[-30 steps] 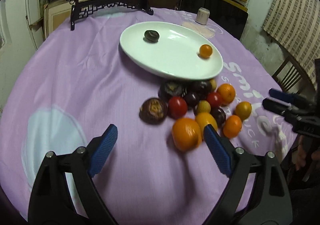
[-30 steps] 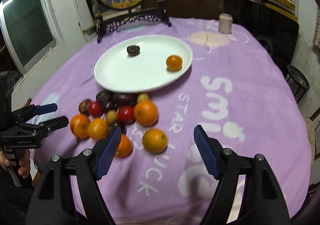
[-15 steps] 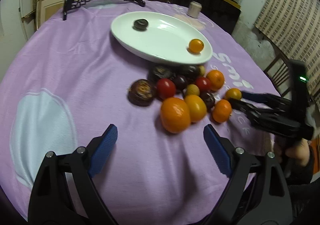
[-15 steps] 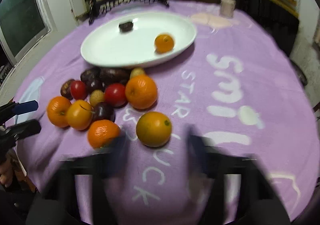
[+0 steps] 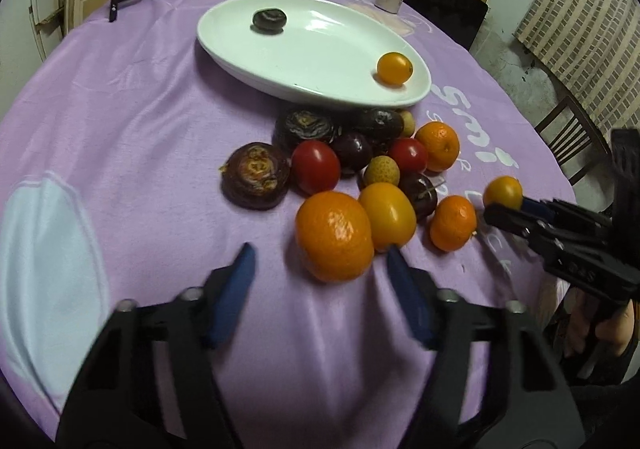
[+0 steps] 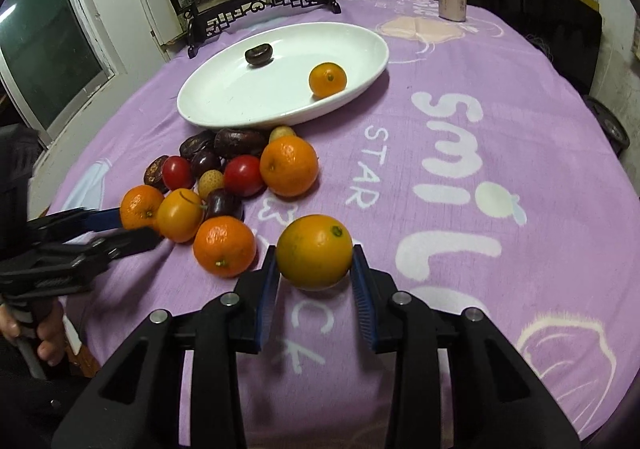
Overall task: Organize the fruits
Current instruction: 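Grasp an orange with the left tool while the right tool holds its orange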
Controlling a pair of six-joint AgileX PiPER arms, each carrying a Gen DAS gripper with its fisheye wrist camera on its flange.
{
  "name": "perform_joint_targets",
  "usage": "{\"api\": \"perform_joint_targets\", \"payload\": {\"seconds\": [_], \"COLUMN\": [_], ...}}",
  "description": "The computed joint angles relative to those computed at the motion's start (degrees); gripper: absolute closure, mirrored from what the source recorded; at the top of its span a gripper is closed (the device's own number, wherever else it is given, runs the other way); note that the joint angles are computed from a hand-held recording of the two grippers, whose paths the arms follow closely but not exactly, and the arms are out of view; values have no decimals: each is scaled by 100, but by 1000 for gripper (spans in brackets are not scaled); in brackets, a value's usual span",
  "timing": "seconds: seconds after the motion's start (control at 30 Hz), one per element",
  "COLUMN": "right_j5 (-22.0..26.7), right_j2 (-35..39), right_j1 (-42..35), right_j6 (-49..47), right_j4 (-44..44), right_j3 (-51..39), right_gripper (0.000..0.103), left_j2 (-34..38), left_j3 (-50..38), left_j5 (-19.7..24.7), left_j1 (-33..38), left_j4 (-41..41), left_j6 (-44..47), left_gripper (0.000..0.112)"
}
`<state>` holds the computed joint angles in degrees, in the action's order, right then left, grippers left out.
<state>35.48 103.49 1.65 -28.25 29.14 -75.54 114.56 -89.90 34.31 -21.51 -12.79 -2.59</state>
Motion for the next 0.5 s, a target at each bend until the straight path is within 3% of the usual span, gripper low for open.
{"api": "perform_joint_targets", "payload": {"seconds": [0.1,0.13,0.17,0.5], "right_j5": [55,67,68,121], "right_j2": [26,24,5,-149], "right_j1": [-31,-30,-26,95], "right_j6": [-90,-112,-159,-349], "right_j4": [113,142,186,372], "right_j3": [-1,2,23,-1], "right_gripper": [67,67,67,67], "left_j2": [174,189,188,-443], "left_j3": [-219,-259,-283,314], "left_j5": [-50,1,76,-173], "left_j1": [-55,-33,16,-47], "left_j4": [106,-138,-458,-323], "left_j6": [-71,117,363,407], "left_gripper": [57,74,76,76]}}
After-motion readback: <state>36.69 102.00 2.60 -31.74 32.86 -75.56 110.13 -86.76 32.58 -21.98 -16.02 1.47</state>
